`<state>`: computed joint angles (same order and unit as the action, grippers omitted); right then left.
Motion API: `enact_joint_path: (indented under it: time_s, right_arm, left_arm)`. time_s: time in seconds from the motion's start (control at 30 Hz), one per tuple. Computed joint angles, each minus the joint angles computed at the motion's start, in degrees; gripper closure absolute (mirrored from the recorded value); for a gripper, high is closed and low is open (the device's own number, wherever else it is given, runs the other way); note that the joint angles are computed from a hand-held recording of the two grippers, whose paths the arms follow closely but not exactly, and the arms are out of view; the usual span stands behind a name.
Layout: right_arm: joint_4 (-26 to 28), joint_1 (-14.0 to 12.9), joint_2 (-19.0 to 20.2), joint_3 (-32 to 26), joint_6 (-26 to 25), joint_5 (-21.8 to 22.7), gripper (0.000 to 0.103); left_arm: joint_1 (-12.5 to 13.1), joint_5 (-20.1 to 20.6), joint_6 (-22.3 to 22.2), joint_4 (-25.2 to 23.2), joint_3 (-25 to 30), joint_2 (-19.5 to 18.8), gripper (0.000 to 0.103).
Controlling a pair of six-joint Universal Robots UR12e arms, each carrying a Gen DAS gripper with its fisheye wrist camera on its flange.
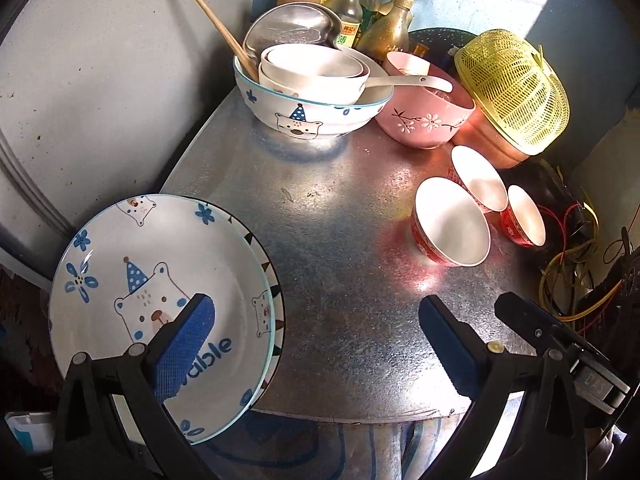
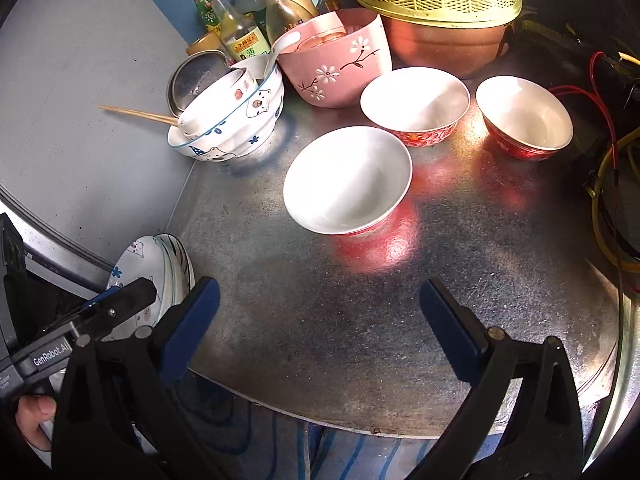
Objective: Organize plates and bowls
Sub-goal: 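Move the right gripper back to the white bowls on the table, then grasp the rim of a white red-patterned bowl with the right gripper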
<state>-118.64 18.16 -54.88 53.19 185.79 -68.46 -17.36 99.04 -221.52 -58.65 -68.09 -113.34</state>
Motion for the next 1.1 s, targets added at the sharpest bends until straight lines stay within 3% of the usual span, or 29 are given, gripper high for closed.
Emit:
enact_joint_path:
  time_s: [0.37,0.53,0.8,0.87,1.0,1.1]
  right_arm:
    - [-2.1,-2.3,1.6,-1.2,4.8,3.2,0.004]
    - [0.4,-2.8,4.0,-4.7,4.8,3.8,0.016]
    - [4.7,-2.6,8.7,-11.4,4.8,4.4,0.035]
    - [5.8,-2.5,9.9,-13.2,4.7,3.9,0.040]
    - [8.0,-2.3,11.8,-15.9,4.8,3.6,0.060]
    - [9.3,-2.2,12.8,-17.3,4.4,3.5,0.070]
  left_arm:
    - [0.6,-5.7,1.6,-0.2,6.5,-5.5,0.001]
    - [1.1,-8.0,1.4,-0.1,9.2,-7.8,0.005]
    - [1.5,-9.6,1.8,-2.0,14.4,-12.0,0.029]
    - [1.6,-10.0,2.2,-3.6,16.2,-13.4,0.055]
    - [1.9,-12.0,1.8,-4.8,18.1,-15.2,0.060]
    - [1.9,-12.5,1.9,-4.9,18.9,-16.0,0.071]
